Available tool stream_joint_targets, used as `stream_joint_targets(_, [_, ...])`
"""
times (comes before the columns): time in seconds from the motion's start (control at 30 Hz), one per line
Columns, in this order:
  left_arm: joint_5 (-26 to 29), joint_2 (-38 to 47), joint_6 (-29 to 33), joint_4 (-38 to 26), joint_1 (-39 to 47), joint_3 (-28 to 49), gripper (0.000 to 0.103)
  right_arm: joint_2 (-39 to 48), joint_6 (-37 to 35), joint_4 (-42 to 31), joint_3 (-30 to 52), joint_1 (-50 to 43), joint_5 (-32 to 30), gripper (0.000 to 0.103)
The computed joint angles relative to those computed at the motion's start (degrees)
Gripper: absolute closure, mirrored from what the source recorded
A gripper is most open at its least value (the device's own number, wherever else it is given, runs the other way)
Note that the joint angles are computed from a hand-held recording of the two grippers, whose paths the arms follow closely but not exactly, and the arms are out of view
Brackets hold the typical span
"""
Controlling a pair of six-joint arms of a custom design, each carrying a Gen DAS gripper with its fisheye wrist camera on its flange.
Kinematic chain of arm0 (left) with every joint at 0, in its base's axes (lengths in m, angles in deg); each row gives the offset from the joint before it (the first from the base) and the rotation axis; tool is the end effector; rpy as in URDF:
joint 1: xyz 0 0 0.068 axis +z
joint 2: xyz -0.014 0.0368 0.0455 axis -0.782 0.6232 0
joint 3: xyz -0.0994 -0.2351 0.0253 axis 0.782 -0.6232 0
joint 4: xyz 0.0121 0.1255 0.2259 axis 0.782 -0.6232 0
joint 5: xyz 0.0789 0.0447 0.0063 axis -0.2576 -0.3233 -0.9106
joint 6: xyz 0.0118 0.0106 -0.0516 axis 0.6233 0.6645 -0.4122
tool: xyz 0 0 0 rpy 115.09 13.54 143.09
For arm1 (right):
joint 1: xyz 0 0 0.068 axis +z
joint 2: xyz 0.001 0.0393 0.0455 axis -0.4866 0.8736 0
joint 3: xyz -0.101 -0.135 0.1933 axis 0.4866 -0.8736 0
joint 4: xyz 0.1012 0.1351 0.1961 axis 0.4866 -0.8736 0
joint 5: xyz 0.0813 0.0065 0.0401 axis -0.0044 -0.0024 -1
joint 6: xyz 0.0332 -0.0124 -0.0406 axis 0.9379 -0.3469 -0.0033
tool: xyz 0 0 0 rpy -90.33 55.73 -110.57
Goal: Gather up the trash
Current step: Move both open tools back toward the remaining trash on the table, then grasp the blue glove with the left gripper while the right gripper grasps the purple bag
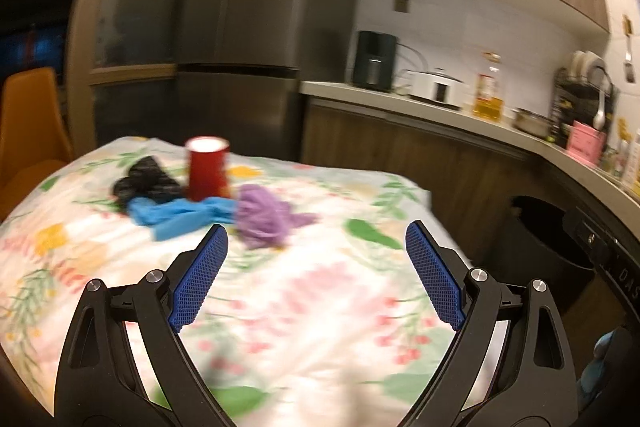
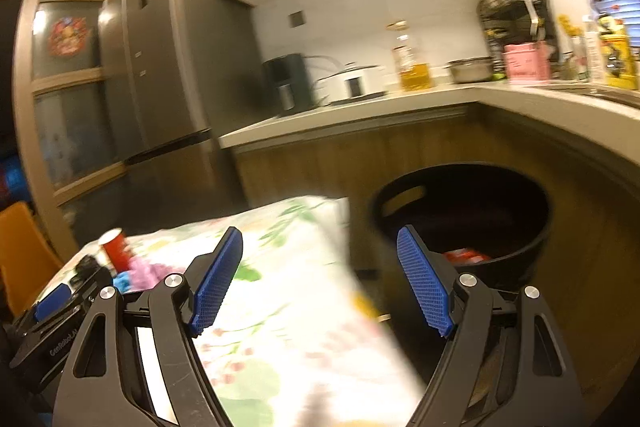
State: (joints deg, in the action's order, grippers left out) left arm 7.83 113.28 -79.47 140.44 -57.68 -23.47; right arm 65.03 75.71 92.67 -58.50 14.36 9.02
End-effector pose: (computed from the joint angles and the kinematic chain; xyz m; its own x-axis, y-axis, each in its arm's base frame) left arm 0.3174 -0.0421 0.0538 -0.3643 -0.0024 -0.9313 0.2847 0.9518 -0.1138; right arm 0.2297 0.1761 0.0499 -0.1681 0.3201 -0.9324 0.3758 0.8952 0.2396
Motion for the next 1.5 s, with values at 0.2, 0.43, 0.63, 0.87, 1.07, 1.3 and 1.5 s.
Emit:
stream_joint_targets(0.2, [1.0, 2.3, 0.1, -2.4, 8.8, 4.3, 0.014, 9.1, -6.2, -3.7, 15.1, -0.1, -8.4, 0.025])
stream_joint_targets(0.43, [1.2, 4.2, -1.1, -7.5, 14.3, 10.8, 0.014, 18.1, -11.9, -10.6, 33.2, -1.8, -16.2, 0.026])
stream_joint_targets(0.63, [0.4, 6.9, -3.1, -11.8, 16.3, 17.7, 0.014, 26.4, -14.0, -19.7, 49.2, -3.8, -21.0, 0.028])
stream_joint_targets(0.87, [-0.2, 11.7, -4.0, -17.9, 15.8, 26.4, 0.014, 33.2, -12.9, -30.6, 63.4, -6.7, -25.3, 0.031])
stream_joint_targets(1.07, [0.5, 14.9, -4.4, -22.4, 15.2, 31.4, 0.014, 38.4, -13.5, -40.6, 73.5, -7.5, -28.9, 0.052])
stream_joint_targets(1.3, [1.3, 17.5, -4.0, -29.0, 14.2, 36.9, 0.018, 36.9, -12.3, -37.8, 70.2, -8.0, -30.5, 0.100])
stream_joint_targets(1.5, [1.1, 20.6, -2.0, -37.9, 13.0, 43.7, 0.036, 29.2, -14.2, -27.1, 56.4, -6.1, -26.0, 0.100])
